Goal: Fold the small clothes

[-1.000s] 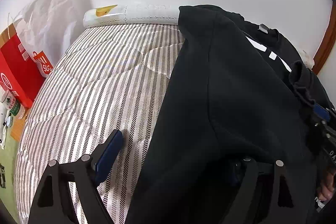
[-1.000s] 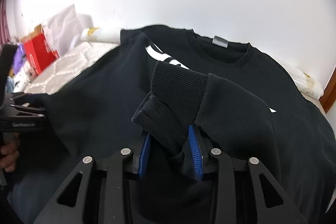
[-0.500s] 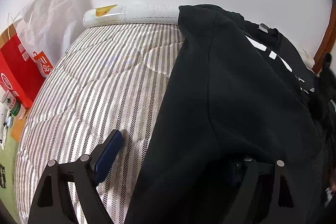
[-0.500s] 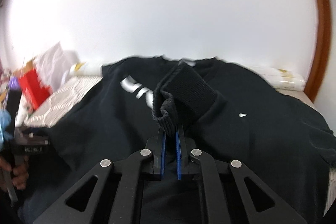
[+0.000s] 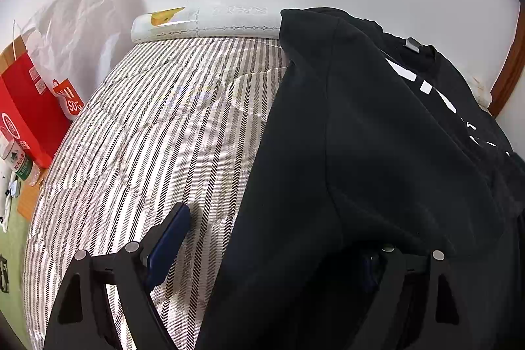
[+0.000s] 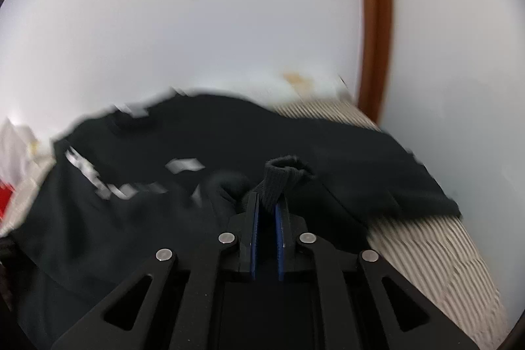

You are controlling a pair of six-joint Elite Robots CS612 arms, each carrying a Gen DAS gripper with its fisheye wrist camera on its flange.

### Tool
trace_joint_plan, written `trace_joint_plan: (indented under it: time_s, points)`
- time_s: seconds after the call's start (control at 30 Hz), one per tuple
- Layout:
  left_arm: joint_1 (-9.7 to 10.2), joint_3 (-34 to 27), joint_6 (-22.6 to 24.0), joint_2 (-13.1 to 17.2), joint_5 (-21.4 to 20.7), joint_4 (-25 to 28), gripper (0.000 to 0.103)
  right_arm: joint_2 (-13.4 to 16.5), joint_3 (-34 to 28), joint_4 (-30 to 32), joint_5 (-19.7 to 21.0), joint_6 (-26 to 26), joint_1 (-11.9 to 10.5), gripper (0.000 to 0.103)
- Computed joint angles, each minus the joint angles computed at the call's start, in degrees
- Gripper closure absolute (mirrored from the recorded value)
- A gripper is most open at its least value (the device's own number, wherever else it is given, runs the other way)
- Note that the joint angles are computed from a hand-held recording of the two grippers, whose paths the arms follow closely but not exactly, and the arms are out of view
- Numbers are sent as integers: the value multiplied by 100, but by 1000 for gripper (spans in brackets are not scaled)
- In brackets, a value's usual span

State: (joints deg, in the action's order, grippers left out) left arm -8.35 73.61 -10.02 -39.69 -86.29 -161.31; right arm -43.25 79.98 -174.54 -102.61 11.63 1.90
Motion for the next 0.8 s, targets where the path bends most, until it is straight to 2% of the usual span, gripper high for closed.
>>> trace_joint_plan:
  time_s: [0.07, 0.17, 0.2, 0.23, 0.27, 0.37, 0.43, 0.53, 0.63, 0.67, 0.77, 0.8]
  points:
    - [0, 19, -42, -10, 28, -30, 18, -41, 32, 90, -219, -78, 26, 86]
    - [11, 34, -90, -16, 3, -62, 18, -11, -159, 53, -683, -557, 181, 76]
    - [21, 41, -112, -17, -31, -77, 18, 0, -254, 46, -610, -701, 220, 65]
    - [33, 54, -125, -22, -77, -104, 18, 24, -387, 81, -478, -771, 255, 55]
    - [45, 74, -115, -30, -131, -141, 18, 15, -435, 67, -348, -837, 267, 53]
    - [84, 204, -51, -92, -311, -275, 19, 234, -1049, 351, 119, -1078, 405, 53]
    - [112, 314, 13, -142, -422, -408, 20, 456, -1576, 687, 728, -1271, 477, 53]
    - [167, 549, 201, -246, -587, -701, 20, 852, -2370, 1166, 1392, -1518, 579, 53]
    - [243, 697, 385, -281, -792, -1079, 20, 1270, -3205, 1918, 2011, -1737, 666, 53]
    - [265, 689, 394, -268, -868, -1169, 21, 1495, -3636, 2265, 2178, -1892, 715, 53]
    - [359, 594, 339, -193, -1378, -1333, 30, 1962, -4477, 2806, 2268, -2113, 839, 53]
    - [375, 556, 359, -170, -1511, -1307, 32, 2212, -4948, 3113, 2288, -2140, 880, 53]
